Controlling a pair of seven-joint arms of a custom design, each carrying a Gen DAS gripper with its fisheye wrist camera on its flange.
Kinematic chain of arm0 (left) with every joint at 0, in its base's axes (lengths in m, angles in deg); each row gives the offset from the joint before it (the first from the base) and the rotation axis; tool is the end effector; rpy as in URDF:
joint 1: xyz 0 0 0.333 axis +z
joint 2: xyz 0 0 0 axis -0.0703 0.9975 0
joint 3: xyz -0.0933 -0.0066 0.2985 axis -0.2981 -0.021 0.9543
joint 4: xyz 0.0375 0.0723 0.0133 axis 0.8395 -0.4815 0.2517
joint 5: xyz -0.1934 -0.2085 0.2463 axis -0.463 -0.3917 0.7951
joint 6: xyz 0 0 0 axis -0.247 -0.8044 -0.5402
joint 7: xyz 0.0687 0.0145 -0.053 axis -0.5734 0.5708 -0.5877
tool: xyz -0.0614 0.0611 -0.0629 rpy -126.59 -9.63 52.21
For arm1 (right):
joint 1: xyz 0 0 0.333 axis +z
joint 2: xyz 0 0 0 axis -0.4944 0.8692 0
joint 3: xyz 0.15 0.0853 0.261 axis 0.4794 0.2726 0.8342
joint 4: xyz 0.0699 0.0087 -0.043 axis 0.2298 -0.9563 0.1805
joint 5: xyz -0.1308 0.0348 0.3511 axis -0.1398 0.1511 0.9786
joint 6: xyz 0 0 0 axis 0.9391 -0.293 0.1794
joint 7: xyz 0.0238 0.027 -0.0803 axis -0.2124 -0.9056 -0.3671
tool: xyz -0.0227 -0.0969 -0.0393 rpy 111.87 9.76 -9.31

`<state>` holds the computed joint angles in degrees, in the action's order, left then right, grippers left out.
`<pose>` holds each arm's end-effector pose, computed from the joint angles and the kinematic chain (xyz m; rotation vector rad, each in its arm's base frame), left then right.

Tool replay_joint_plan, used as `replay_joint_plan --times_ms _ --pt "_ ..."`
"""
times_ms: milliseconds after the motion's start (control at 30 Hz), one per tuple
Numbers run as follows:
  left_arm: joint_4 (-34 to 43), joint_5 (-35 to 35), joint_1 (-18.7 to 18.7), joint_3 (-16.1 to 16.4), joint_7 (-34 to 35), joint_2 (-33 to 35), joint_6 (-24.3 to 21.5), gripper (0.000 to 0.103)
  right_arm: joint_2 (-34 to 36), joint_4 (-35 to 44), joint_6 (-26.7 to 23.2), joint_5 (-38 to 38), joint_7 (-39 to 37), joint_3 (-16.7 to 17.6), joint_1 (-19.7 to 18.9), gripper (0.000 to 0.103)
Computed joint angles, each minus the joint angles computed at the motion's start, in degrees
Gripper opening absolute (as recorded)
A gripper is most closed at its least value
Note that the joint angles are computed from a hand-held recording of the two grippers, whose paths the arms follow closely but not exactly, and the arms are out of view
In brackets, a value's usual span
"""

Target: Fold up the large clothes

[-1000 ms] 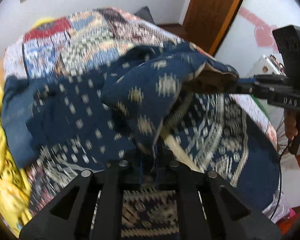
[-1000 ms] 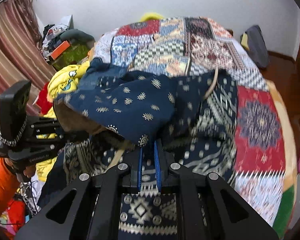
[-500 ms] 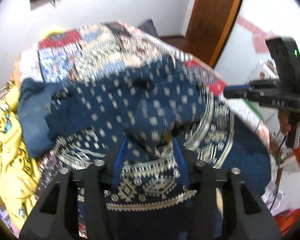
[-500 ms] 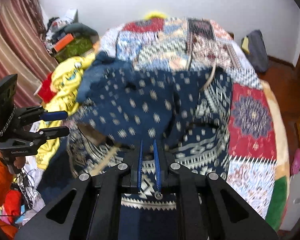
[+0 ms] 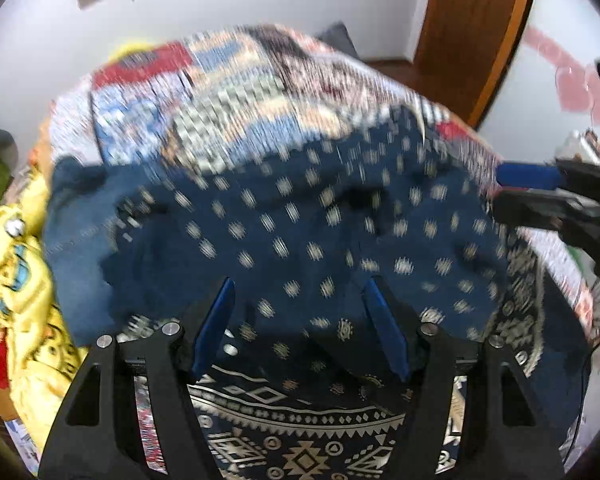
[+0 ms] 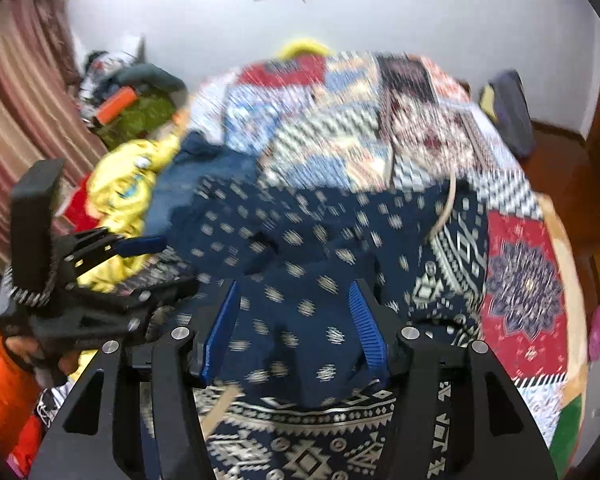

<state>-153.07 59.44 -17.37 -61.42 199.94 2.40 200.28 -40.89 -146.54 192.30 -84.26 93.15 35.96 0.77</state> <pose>0.4671 -0.1550 0.5254 -0.9613 2.7231 -0.7788 0.3736 0.4012 0.6109 -1.5944 1.9646 -0.4163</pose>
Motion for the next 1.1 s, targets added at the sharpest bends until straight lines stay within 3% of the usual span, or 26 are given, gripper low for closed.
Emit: replay_joint_plan --times_ms 267,400,533,700,800,933,1100 --pt "-5.5 -0.1 -1.9 -1.7 1.3 -0.5 0.7 0.067 -3.4 -10.1 -1.4 11.3 -3.0 -1.7 -0.8 0.053" --pt "-9.3 -1.1 -3.5 -1.7 2.0 -2.4 5.6 0.070 -8.2 -16.9 3.5 16.1 -2.8 -1.5 -1.7 0.053" --pt "-7.6 -0.3 -3.2 0.2 0.8 -3.0 0.7 0.070 -11.5 -18.0 2.7 16.6 -2.5 0.5 -3.3 0.053" --pt "-5.5 -3.7 -1.5 3.7 3.0 -5.0 -1.9 0.071 -14.4 -16.3 -1.1 12.4 -1.4 3.5 -5.6 0.053" --pt "-3.4 -4.9 0.3 4.8 3.5 -4.5 -0.9 0.080 -16.4 -15.8 -1.9 10.1 -0.8 4.3 -6.9 0.053" --pt "1.6 -5.3 3.8 5.5 0.5 0.7 1.7 0.084 -17.0 -15.1 -1.9 7.8 0.0 5.0 -9.5 0.053" --pt "10.7 -7.6 9.0 5.3 -3.8 10.2 -1.6 0.084 -15.0 -14.0 -1.3 6.1 0.2 4.1 -11.3 0.054"
